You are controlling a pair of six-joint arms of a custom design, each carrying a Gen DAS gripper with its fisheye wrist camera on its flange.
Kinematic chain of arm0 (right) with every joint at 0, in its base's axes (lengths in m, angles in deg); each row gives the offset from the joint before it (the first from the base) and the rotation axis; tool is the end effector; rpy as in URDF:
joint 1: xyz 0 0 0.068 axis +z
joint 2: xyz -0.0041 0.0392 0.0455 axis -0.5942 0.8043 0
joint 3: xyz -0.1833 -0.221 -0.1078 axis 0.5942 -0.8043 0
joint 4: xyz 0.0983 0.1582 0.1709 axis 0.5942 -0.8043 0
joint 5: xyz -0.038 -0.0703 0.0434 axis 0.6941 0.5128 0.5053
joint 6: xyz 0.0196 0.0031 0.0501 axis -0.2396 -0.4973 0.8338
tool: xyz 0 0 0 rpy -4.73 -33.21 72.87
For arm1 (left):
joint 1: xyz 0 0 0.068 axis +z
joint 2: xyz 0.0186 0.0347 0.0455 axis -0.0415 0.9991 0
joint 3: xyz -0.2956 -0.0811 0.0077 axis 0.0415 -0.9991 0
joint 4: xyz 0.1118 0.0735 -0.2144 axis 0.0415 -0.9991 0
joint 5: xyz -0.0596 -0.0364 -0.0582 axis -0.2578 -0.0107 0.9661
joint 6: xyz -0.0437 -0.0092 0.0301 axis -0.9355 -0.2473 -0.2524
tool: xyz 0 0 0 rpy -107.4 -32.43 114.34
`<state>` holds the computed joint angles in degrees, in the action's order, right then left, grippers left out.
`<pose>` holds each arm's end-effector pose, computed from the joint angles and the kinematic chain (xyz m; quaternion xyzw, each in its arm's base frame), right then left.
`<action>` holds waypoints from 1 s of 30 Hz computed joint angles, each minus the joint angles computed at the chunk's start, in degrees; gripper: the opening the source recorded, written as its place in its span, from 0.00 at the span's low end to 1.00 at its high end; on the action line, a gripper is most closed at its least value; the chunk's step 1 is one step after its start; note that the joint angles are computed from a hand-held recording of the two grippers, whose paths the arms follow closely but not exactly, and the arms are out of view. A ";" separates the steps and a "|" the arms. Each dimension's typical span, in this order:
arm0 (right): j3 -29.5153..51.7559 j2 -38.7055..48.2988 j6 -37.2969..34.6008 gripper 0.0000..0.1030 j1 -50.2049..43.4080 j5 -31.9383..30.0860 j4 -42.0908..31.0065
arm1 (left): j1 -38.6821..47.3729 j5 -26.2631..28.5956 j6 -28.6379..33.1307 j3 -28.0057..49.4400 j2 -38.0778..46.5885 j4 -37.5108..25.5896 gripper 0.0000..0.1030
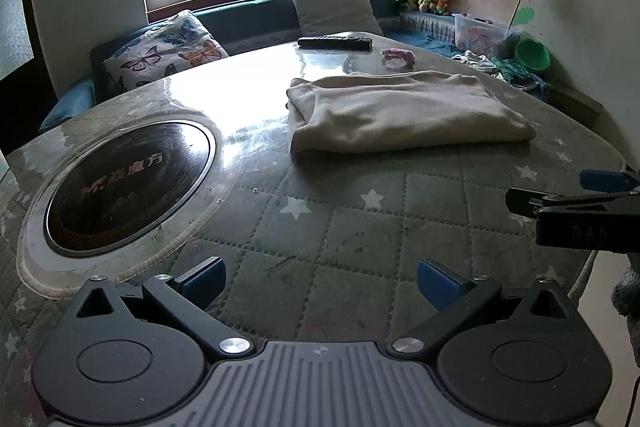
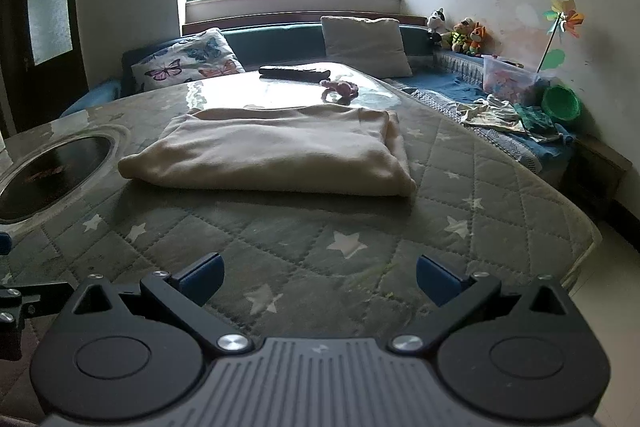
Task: Fold clothes
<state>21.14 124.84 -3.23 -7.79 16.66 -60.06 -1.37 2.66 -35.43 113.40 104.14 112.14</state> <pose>0.2647 0.1235 0.1236 0.1002 0.8847 -0.0406 0.4535 0.3268 -0.0032 0.1333 0.1823 0.8948 -0.0523 0.4042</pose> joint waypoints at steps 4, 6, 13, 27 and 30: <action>-0.14 -0.19 0.20 1.00 0.45 0.14 0.00 | 0.06 -0.08 -0.12 -0.43 -0.25 0.18 1.00; -0.19 -0.30 0.27 1.00 0.64 0.30 0.03 | 0.16 -0.06 -0.16 -0.69 -0.49 0.23 1.00; -0.51 -0.79 0.36 1.00 1.33 0.75 0.16 | 0.27 0.30 0.03 -1.57 -1.36 0.42 1.00; -0.87 -1.72 0.50 1.00 1.99 1.64 -0.10 | -0.12 0.12 0.26 -2.46 -2.10 0.52 1.00; -1.05 -1.96 0.48 1.00 2.18 1.71 0.08 | -0.26 0.05 0.25 -2.60 -2.22 0.65 1.00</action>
